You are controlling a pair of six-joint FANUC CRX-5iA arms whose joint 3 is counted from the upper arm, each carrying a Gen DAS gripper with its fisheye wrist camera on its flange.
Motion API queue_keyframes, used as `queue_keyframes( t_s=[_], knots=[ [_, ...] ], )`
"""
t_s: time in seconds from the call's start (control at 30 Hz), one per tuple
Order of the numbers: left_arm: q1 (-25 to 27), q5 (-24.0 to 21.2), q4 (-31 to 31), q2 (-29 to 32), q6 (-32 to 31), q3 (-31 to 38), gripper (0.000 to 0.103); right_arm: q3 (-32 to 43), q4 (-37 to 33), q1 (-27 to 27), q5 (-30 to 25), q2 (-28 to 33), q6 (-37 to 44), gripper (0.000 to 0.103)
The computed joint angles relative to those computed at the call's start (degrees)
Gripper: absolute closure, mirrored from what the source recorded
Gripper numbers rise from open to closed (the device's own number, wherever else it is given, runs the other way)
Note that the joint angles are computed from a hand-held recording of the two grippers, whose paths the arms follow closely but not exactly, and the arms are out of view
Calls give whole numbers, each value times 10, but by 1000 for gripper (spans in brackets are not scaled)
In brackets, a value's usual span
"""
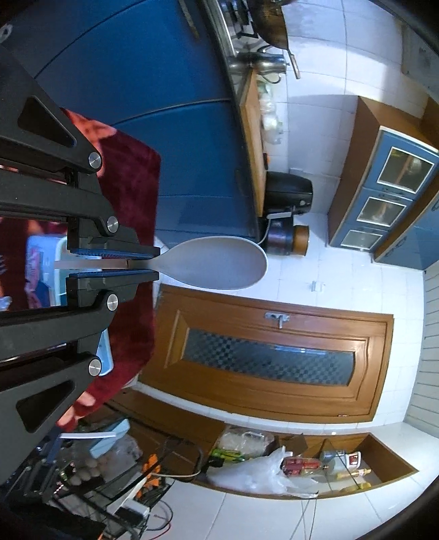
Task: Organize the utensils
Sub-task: 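Lift and carry the spoon with the left tool while the right tool carries the chopstick to the blue holder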
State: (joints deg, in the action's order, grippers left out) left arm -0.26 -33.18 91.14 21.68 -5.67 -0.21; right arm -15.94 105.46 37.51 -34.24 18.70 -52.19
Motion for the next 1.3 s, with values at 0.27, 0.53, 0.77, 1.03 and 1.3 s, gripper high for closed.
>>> queue_keyframes(
  t_s=[0.27, 0.53, 0.77, 1.03, 1.3],
  knots=[
    [-29, 26, 71, 42, -50, 28, 97, 16, 30, -17, 2, 11, 5, 96],
    [-33, 32, 52, 71, -45, 37, 97, 74, 73, -52, 15, 40, 17, 96],
    [-26, 24, 16, 93, -11, 43, 97, 144, 145, -90, 19, 97, -26, 96],
    [-13, 9, -36, 126, 49, 78, 97, 190, 169, -113, 24, 143, -43, 95],
    [-15, 5, -56, 130, 54, 79, 97, 170, 154, -101, 11, 143, 21, 95]
  ],
)
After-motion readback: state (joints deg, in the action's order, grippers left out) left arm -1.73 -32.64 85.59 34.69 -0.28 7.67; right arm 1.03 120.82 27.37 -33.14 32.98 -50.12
